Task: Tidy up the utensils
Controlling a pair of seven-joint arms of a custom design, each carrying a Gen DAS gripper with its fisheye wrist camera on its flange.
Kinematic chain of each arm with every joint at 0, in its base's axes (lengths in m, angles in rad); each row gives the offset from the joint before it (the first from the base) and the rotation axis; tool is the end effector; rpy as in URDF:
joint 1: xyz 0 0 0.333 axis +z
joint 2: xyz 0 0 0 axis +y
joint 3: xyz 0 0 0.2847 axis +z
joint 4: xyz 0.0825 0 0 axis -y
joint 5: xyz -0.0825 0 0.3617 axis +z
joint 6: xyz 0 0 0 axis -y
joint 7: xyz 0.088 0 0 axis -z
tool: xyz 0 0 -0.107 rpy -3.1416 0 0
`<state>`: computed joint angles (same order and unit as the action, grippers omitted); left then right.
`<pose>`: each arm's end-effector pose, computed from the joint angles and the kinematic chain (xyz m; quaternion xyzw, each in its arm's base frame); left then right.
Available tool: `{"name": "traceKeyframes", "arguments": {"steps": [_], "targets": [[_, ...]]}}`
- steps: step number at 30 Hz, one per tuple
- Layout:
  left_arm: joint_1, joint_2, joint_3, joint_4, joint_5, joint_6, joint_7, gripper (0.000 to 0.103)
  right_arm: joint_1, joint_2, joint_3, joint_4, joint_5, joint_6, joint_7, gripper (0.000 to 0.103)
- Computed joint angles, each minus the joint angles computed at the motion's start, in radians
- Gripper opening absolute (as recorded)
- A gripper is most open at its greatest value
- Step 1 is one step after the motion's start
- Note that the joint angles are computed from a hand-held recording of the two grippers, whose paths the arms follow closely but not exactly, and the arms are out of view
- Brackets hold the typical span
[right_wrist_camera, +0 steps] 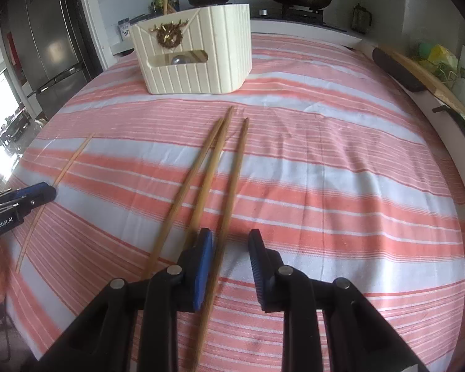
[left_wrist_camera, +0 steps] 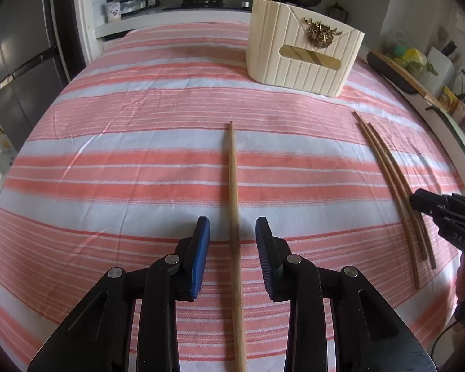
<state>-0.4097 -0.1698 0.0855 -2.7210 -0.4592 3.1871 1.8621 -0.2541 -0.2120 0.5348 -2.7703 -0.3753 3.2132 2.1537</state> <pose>0.4201 -0.0983 0.3330 -0.6212 0.7197 -0.2647 0.1615 0.3939 0.1446 0.3215 -0.7074 0.6366 -0.1913 0.2405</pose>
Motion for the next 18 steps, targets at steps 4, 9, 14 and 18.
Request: {"name": "traceKeyframes", "arguments": {"steps": [4,9,14,18], "targets": [[0.011,-0.019,-0.002,-0.016,0.020,-0.004,-0.004,0.037,-0.169,-0.068,0.174,0.003,-0.063,-0.067,0.092,0.007],[-0.099,-0.059,0.131,-0.016,-0.078,-0.044,0.111,0.050,-0.073,-0.126,0.059,-0.047,-0.073,-0.111,0.145,0.007],[-0.162,-0.075,0.231,0.031,-0.214,-0.136,0.290,0.058,0.112,-0.151,-0.133,-0.090,-0.064,-0.133,0.096,0.037],[-0.098,-0.048,0.192,0.083,-0.204,-0.226,0.327,0.058,0.278,-0.124,-0.323,-0.088,0.012,-0.154,-0.015,0.038]]}}
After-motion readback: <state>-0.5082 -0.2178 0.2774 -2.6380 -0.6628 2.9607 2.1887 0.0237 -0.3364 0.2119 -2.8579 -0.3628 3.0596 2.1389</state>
